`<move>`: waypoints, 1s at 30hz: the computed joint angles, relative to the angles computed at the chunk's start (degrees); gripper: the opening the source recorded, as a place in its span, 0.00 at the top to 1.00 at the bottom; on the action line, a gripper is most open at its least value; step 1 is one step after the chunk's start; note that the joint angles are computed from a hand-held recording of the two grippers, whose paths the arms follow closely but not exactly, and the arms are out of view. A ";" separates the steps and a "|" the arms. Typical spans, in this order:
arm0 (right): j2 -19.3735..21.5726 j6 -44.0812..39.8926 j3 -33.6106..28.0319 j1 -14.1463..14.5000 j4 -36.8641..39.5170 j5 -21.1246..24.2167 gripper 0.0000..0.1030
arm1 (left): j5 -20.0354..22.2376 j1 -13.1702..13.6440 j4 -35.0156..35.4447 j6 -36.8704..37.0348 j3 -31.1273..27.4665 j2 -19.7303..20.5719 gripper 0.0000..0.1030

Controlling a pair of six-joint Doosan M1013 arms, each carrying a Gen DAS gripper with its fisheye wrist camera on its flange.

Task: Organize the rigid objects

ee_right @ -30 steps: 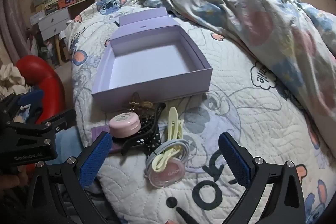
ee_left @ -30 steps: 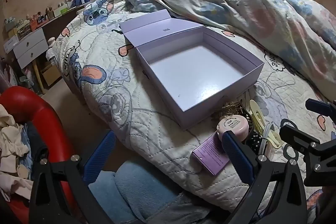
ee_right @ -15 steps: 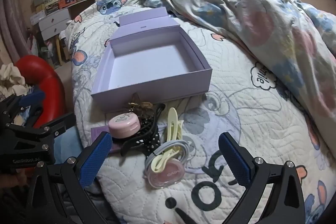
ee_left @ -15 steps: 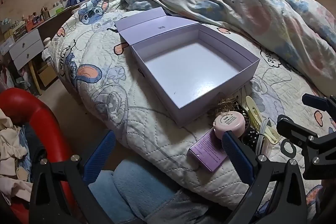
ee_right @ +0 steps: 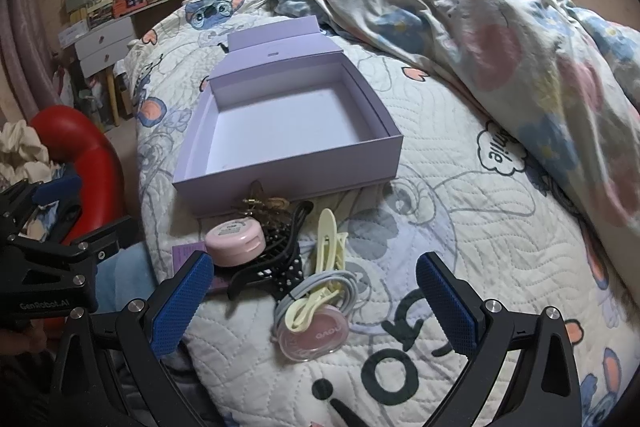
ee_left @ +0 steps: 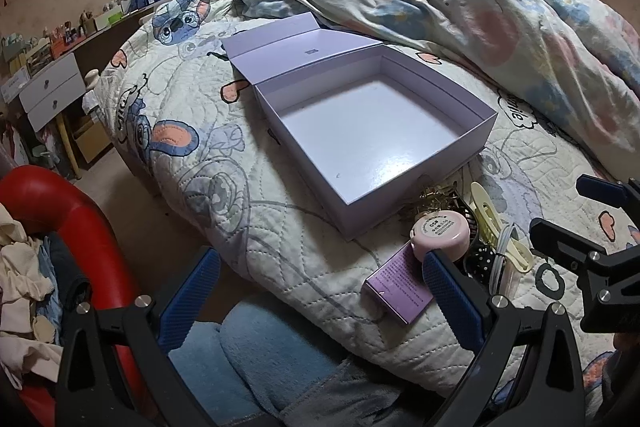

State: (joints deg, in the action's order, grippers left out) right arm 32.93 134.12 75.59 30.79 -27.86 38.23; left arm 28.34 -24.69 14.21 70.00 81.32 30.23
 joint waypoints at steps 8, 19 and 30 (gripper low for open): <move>0.18 0.38 -0.34 0.06 -0.36 0.26 0.00 | -0.15 0.09 -0.16 0.20 0.22 -0.17 0.00; 0.26 0.31 -0.44 0.14 -0.62 0.44 0.00 | 0.31 0.12 0.72 -0.50 0.11 -0.09 0.00; 0.22 0.75 -0.27 0.27 -1.15 1.03 0.00 | -0.12 0.38 -0.70 0.53 0.55 -0.33 0.00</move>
